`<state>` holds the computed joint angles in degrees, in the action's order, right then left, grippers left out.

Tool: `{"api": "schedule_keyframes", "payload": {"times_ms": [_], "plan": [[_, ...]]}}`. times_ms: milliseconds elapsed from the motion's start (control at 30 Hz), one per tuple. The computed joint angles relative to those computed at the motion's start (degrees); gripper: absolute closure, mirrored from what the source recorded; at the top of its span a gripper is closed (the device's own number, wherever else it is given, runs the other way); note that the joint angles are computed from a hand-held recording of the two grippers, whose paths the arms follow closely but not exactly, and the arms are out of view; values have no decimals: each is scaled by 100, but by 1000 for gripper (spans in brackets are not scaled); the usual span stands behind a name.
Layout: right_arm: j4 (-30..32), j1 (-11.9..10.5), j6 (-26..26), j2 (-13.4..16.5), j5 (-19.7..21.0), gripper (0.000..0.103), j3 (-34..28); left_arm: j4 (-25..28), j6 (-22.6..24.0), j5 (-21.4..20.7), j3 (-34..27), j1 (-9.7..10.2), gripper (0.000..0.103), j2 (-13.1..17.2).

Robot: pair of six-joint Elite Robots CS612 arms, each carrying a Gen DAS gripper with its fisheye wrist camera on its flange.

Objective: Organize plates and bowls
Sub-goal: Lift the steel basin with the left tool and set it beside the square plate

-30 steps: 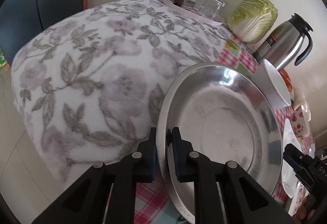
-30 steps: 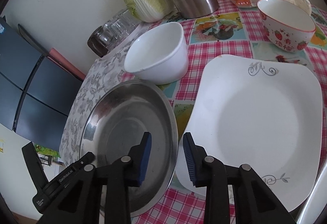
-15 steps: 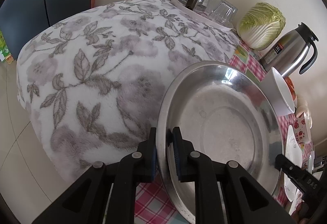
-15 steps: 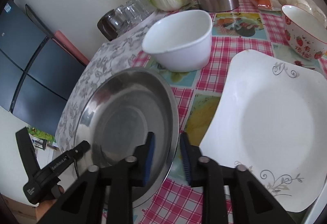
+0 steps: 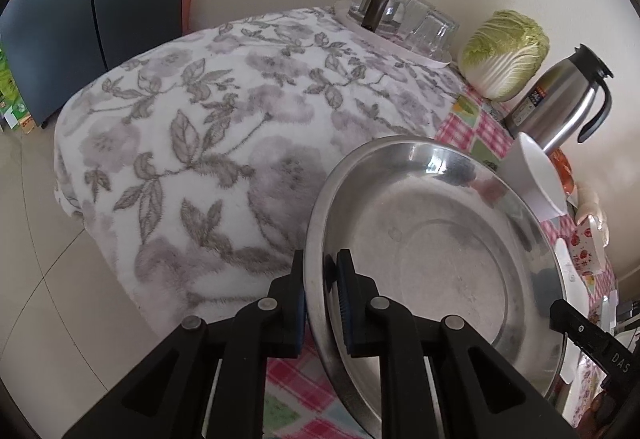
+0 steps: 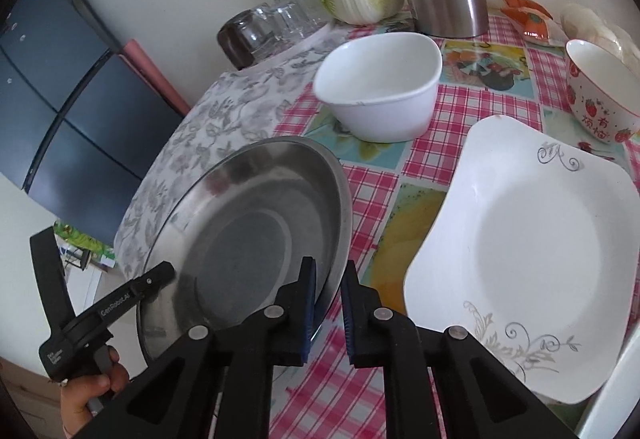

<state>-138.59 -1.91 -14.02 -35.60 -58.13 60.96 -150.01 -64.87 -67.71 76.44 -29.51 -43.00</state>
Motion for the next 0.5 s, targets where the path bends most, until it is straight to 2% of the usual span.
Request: {"api": "schedule_keyframes", "payload": {"times_ms": [167,300,500], "plan": [[-96,-118,35,-193,172,90,241,28,194,113,-74,-92,89,-77],[-382,-262,147,-379,364,89,471,24,518,304,-290,-203,89,-87],[-1018,-588,685,-599,697,89,760,21,1197,595,-855,-406,89,4]]}}
